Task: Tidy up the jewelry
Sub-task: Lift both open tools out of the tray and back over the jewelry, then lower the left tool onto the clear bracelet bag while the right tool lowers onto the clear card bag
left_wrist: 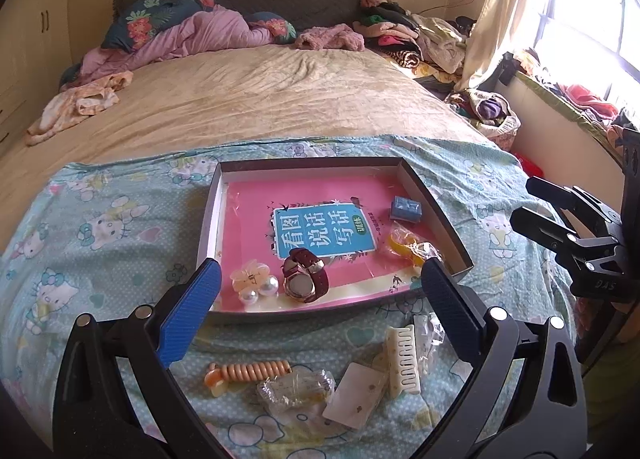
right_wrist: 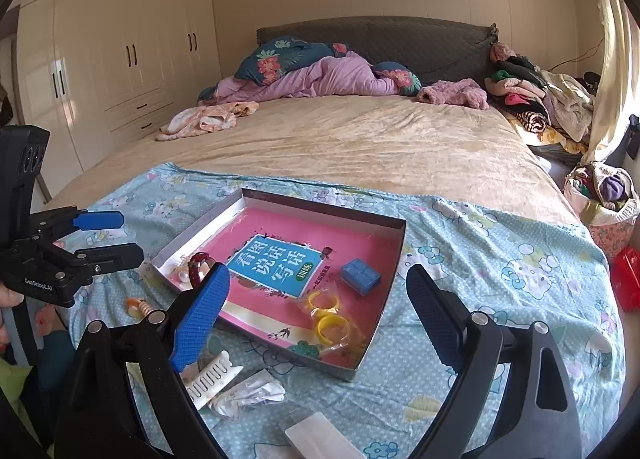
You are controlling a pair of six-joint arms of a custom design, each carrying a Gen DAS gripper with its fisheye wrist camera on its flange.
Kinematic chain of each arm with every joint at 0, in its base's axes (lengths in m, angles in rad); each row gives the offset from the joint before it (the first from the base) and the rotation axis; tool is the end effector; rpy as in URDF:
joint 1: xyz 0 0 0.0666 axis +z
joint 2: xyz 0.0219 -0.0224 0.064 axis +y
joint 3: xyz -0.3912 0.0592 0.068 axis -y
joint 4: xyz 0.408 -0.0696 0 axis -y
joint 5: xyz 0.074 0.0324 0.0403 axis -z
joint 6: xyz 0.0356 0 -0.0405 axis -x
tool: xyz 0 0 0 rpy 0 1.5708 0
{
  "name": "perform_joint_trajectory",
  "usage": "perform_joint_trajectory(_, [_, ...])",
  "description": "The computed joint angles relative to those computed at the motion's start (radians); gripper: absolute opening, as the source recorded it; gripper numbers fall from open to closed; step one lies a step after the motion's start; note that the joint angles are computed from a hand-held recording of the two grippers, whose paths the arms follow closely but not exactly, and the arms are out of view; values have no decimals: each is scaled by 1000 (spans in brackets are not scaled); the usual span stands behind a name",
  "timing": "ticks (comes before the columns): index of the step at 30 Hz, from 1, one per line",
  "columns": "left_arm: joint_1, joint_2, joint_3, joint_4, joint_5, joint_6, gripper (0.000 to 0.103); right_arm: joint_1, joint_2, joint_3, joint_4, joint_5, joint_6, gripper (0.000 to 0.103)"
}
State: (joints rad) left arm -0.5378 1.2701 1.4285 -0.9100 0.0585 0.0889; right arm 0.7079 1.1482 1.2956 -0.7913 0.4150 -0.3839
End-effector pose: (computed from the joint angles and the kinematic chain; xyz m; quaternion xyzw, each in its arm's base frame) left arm 0.3884 -0.2346 0.5138 0.2154 0.8913 -0.1482 0.3704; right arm 0.3227 0.2568 0.5111 -0.0503 0.8787 0.0696 0.4695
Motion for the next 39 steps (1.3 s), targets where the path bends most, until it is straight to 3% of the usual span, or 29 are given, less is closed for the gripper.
perform_joint_trajectory(24, [11, -121, -111, 11, -19, 22, 93, 100, -48, -25, -51, 65, -30, 89])
perform_joint_trajectory(39, [19, -166, -187, 5, -29, 33, 93, 144, -39, -48, -87, 33, -64, 89])
